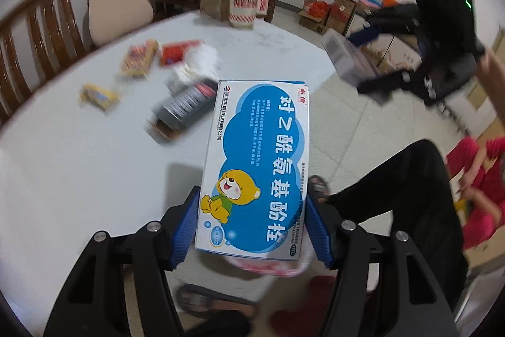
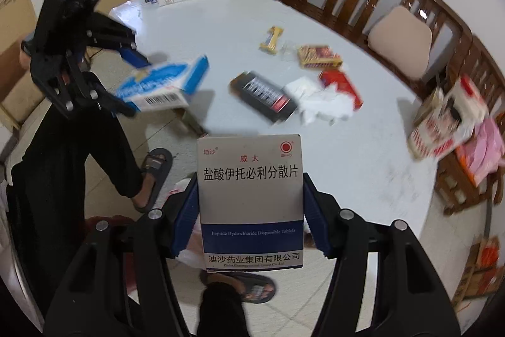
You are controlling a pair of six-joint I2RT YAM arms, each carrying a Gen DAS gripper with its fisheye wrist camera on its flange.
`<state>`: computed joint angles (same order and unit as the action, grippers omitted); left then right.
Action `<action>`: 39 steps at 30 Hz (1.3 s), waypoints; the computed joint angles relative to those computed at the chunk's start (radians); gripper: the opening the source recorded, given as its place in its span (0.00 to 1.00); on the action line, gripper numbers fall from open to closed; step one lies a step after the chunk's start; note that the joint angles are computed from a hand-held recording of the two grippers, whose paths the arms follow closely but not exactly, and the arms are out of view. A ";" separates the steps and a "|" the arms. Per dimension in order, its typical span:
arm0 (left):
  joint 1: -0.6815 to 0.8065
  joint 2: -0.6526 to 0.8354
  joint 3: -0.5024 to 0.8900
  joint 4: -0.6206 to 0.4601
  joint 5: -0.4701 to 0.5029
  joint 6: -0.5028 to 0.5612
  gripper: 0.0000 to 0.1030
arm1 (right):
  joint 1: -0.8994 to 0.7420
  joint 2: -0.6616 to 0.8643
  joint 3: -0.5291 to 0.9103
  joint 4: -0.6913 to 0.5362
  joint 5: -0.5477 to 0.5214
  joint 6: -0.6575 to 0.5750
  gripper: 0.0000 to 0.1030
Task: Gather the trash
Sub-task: 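Carry both boxes down to the white plastic bag on the floor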
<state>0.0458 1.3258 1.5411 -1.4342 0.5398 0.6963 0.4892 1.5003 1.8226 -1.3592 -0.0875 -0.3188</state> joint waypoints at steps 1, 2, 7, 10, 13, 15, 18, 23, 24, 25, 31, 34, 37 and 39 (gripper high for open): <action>-0.019 -0.025 -0.052 0.027 0.000 -0.029 0.59 | 0.017 -0.032 -0.069 0.020 -0.001 0.026 0.58; -0.051 -0.059 -0.132 0.068 -0.004 -0.077 0.59 | 0.040 -0.073 -0.169 0.050 0.012 0.055 0.58; -0.182 -0.127 -0.453 0.277 -0.070 -0.268 0.59 | 0.125 -0.213 -0.585 0.294 0.037 0.207 0.58; -0.220 -0.094 -0.599 0.416 -0.105 -0.363 0.59 | 0.156 -0.228 -0.755 0.442 0.059 0.278 0.58; -0.259 -0.047 -0.712 0.555 -0.154 -0.439 0.59 | 0.163 -0.191 -0.869 0.571 0.072 0.337 0.58; -0.294 -0.003 -0.770 0.628 -0.184 -0.482 0.59 | 0.168 -0.144 -0.923 0.647 0.086 0.370 0.58; -0.331 0.075 -0.853 0.747 -0.231 -0.531 0.59 | 0.157 -0.075 -0.999 0.770 0.071 0.434 0.58; -0.364 0.215 -0.927 0.912 -0.272 -0.621 0.59 | 0.151 0.020 -1.129 0.979 0.071 0.554 0.58; -0.381 0.241 -0.940 0.949 -0.289 -0.649 0.59 | 0.149 0.049 -1.145 1.017 0.069 0.579 0.58; -0.388 0.260 -0.940 0.966 -0.295 -0.667 0.59 | 0.154 0.072 -1.158 1.050 0.067 0.598 0.58; -0.407 0.356 -0.962 1.072 -0.315 -0.730 0.59 | 0.131 0.178 -1.176 1.158 0.035 0.662 0.58; -0.433 0.406 -0.962 1.106 -0.328 -0.724 0.59 | 0.125 0.217 -1.163 1.183 0.011 0.677 0.58; -0.448 0.454 -0.947 1.124 -0.338 -0.729 0.59 | 0.116 0.263 -1.152 1.212 -0.019 0.693 0.58; -0.448 0.476 -0.941 1.129 -0.343 -0.728 0.59 | 0.118 0.298 -1.146 1.228 -0.029 0.697 0.58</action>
